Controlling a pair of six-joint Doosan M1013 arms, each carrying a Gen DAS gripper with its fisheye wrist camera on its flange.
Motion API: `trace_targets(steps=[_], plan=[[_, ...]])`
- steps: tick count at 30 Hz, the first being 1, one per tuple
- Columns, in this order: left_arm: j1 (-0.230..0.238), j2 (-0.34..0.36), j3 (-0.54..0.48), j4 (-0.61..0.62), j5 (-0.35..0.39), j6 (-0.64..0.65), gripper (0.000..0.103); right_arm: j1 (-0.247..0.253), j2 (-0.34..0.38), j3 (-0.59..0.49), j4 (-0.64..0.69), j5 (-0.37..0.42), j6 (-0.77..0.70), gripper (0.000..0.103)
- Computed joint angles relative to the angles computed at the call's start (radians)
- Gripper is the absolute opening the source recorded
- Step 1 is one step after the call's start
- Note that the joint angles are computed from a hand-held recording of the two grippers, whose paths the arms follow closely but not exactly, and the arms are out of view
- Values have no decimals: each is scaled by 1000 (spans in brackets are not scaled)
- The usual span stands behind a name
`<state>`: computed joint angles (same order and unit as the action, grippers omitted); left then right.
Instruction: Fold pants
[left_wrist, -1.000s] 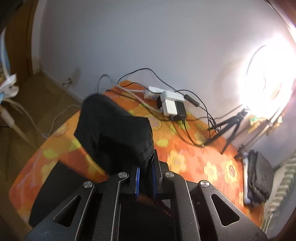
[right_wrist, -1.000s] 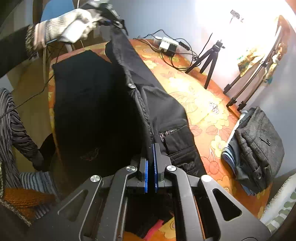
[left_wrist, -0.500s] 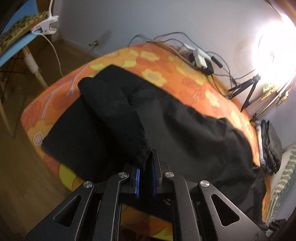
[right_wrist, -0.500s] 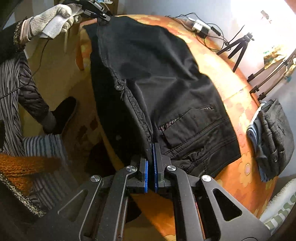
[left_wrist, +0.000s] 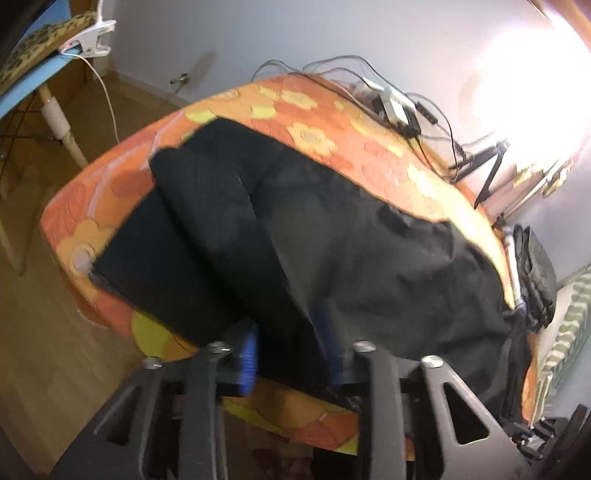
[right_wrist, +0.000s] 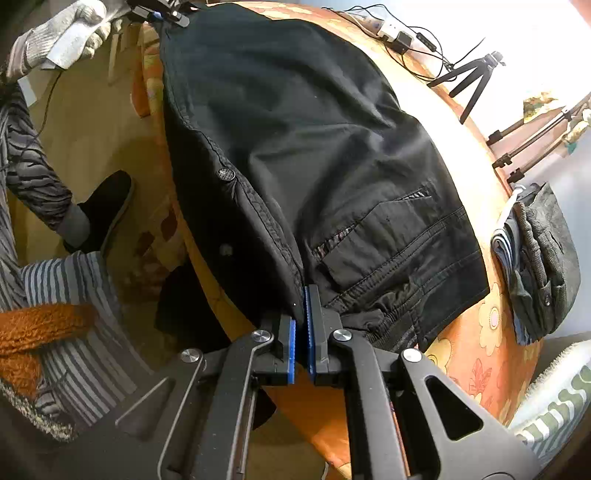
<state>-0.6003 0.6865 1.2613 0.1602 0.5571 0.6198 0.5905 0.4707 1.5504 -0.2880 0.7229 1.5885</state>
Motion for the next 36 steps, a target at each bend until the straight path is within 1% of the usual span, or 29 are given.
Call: trace_targets(steps=[1,2,4,6,8,9,11,13,15,16,17,19,21,22,25,29,31,33,35,36], plan=[[5,-10,14,20,-16,-29,34,0,-2,4,-6,-11,16,5],[12,-24,32,27,-34,-47,37,1,-5,10,-17,-23,42,5],[16,-41,62,76,-44,-108,43,1,-11,24,-34,-54,94,5],[22,-57,90,145,-40,-202,43,0,-14,36,-54,-81,146,5],[35,-74,122,143,-61,-250,43,-2,-18,49,-52,-111,195,5],[39,-83,137,156,-70,-286,43,-5,-20,53,-33,-119,201,5],[42,-89,146,163,-77,-310,43,-10,-23,59,7,-119,197,7],[43,-86,140,136,-83,-280,43,-18,-30,58,91,-96,122,14],[40,-78,124,91,-83,-217,47,-26,-44,51,158,-55,53,30],[41,-76,120,73,-83,-191,54,-29,-55,50,189,-46,21,32],[36,-67,104,59,-70,-160,57,-35,-70,48,240,-45,-30,34],[32,-57,85,29,-47,-103,57,-40,-91,30,317,-48,-105,38],[25,-44,60,24,-11,-68,58,-39,-93,1,331,-61,-121,45],[20,-39,50,43,5,-73,59,-40,-87,-23,343,-67,-131,47],[12,-19,19,48,44,-47,59,-42,-42,-118,404,-78,-182,48],[-12,11,-26,178,128,-82,59,-24,74,-297,416,-48,-243,48],[-19,23,-40,218,165,-87,59,-19,148,-412,460,5,-290,48],[-18,28,-38,240,185,-95,59,-6,228,-535,450,58,-304,48],[-17,23,-25,283,188,-128,59,5,302,-651,443,109,-312,48],[-19,20,-19,331,209,-167,59,8,338,-707,451,137,-321,48]])
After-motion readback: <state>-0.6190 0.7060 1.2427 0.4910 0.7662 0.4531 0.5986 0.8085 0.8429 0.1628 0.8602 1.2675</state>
